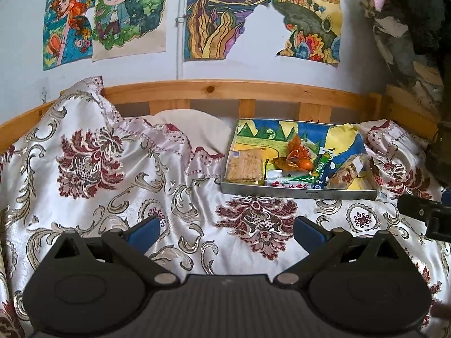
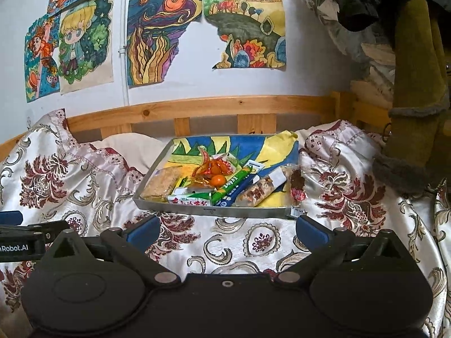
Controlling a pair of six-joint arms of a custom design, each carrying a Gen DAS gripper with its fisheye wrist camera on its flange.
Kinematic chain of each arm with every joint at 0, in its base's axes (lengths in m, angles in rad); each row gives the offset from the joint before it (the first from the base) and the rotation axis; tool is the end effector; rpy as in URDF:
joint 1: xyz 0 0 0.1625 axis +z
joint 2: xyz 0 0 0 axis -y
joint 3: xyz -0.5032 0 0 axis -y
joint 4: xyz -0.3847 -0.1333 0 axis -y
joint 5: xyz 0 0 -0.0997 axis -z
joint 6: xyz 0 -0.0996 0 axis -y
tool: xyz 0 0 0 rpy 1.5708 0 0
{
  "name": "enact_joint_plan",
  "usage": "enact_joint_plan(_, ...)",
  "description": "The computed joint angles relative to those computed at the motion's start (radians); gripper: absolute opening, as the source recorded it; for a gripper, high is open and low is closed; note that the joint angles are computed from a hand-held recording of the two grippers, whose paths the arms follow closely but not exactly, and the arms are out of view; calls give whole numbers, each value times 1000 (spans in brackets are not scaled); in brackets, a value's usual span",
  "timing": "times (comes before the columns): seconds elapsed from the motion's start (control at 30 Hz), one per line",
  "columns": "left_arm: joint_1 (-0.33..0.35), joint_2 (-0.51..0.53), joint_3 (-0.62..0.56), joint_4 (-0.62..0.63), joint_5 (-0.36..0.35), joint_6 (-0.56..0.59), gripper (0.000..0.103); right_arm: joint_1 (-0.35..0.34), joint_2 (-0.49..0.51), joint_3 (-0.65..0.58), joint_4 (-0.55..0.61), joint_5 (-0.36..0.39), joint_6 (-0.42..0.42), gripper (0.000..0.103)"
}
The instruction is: Organize snacks
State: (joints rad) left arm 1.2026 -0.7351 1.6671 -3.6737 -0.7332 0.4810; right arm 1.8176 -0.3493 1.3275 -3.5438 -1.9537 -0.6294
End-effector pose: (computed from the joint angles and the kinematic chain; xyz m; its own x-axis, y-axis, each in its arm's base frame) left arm -0.0596 -0.7303 0.2570 -0.7071 -0.1845 -0.6826 0.5271 0.5060 -0.6827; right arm 0.2934 -0.7712 0.0489 -0.7107 -0.2485 0.6582 -0.6821 0.4724 -0.5582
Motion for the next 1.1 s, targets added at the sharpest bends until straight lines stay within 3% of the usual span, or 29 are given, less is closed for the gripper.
enact_joint_plan(1.1, 4, 2, -14, 6, 30, -52, 102, 5, 12, -11, 34, -37, -46, 102)
